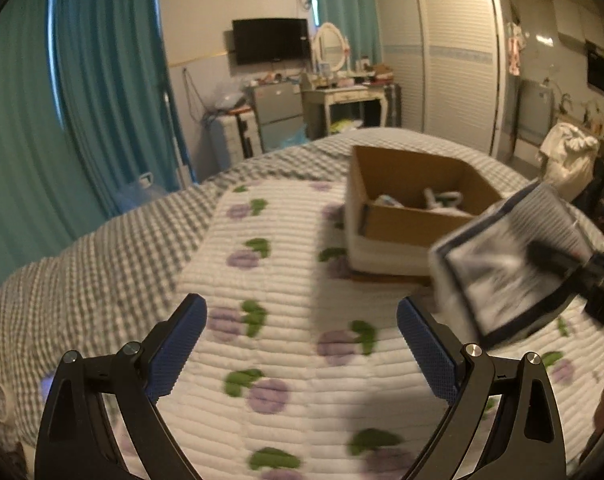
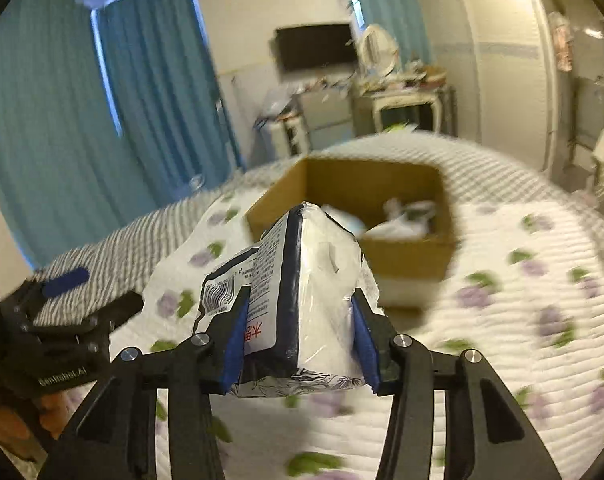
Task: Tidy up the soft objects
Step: 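Lift the tissue pack with the right tool while the left tool grasps the white plastic piece, then place the tissue pack and plastic piece into the box and open both tools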
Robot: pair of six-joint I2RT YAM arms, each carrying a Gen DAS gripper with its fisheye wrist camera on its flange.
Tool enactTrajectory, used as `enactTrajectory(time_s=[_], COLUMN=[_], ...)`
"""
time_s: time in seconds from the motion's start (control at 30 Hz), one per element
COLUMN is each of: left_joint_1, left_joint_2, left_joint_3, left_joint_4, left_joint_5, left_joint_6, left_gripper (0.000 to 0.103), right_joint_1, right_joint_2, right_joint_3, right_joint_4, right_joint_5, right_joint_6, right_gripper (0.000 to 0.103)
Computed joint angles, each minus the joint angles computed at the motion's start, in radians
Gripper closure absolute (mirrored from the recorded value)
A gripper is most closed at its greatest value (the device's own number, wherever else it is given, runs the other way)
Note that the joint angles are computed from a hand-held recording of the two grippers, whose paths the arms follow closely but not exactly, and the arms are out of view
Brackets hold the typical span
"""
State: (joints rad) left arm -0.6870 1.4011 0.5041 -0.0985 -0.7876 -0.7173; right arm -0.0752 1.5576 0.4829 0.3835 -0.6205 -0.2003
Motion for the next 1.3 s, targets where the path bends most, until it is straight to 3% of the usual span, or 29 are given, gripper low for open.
enactTrajectory(time_s=[0.13,0.3,0.53,0.63,0.73,0.83,0.87,1.03,1.3], left_joint_1=[-0.036,-0.044,-0.015,-0.006,0.019,0.016,0.014,-0.014,-0.068], left_joint_2=[0.155,0.402,0.657,0.722,0.785,0.787,0.777,0.708,0.418], left_joint_3=[0.085,0.229,0.421,0.470,0.523,0.513,0.502,0.465,0.322], left_joint_4=[0.050,0.141,0.188,0.188,0.159,0.190,0.206,0.181,0.108], left_joint_5=[0.041,0.130,0.228,0.252,0.331,0.368,0.382,0.378,0.302], left_joint_6=[-0.047,-0.033,0.009,0.017,0.030,0.056,0.072,0.063,0.061], left_gripper=[0.005,0.007,0.009,0.018,0.042,0.061,0.072,0.073,0.073], right_joint_1=[-0.180,-0.300,-0.338,-0.336,-0.340,-0.347,-0.351,-0.394,-0.446], right_joint_2=[0.092,0.305,0.495,0.549,0.588,0.591,0.584,0.530,0.316], right_joint_3=[0.074,0.198,0.357,0.401,0.442,0.453,0.451,0.452,0.413], right_joint_4=[-0.030,-0.010,-0.033,-0.041,-0.068,-0.079,-0.085,-0.159,-0.279], right_joint_5=[-0.062,-0.057,-0.070,-0.064,-0.082,-0.095,-0.104,-0.200,-0.281], right_joint_6=[-0.032,-0.034,-0.023,-0.025,-0.015,-0.012,-0.011,0.023,0.035], right_gripper=[0.056,0.056,0.056,0.056,0.056,0.056,0.056,0.056,0.056])
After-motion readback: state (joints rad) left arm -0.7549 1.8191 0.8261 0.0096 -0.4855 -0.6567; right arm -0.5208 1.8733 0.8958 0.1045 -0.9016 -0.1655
